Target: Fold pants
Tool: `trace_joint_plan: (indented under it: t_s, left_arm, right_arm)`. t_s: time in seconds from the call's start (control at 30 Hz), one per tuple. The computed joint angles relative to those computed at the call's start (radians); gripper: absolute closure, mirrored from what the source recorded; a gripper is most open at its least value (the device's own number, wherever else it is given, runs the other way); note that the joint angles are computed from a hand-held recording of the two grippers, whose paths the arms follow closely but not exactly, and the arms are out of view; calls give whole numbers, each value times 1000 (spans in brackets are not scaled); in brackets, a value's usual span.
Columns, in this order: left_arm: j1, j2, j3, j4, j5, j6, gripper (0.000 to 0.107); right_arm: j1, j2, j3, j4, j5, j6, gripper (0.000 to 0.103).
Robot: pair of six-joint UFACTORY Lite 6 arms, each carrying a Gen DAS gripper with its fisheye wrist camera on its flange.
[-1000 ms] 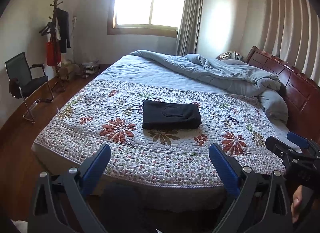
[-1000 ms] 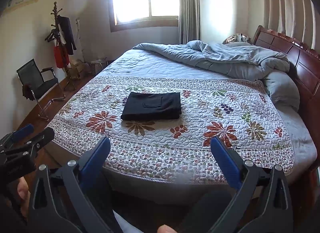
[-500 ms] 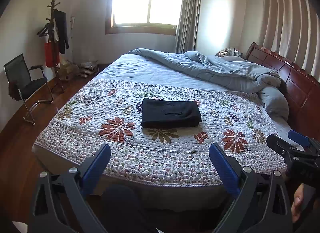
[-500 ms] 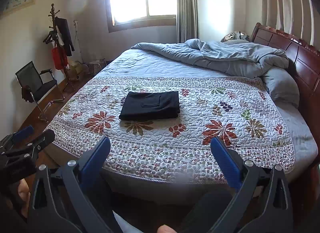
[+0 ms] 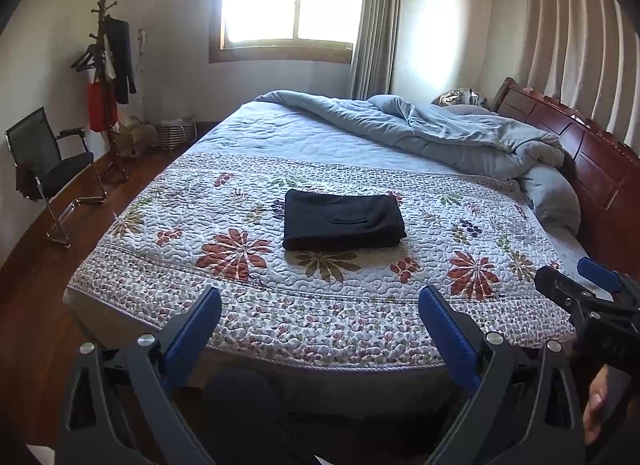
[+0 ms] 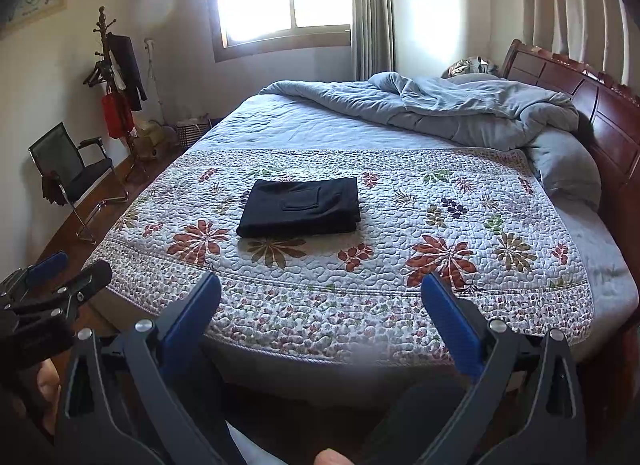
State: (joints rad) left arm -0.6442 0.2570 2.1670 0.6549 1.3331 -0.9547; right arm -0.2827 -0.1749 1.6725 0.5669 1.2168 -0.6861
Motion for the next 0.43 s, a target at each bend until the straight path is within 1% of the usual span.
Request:
trace_joint_plan:
  t_s: [0.2, 0.43]
  left_arm:
    - [0, 34, 54, 4, 35, 6, 8]
    - [3, 41, 71, -7, 40, 15, 8]
  right_arm:
    - [4, 1, -1, -5, -1, -1, 3]
    - [8, 1, -1, -8, -5, 0, 3]
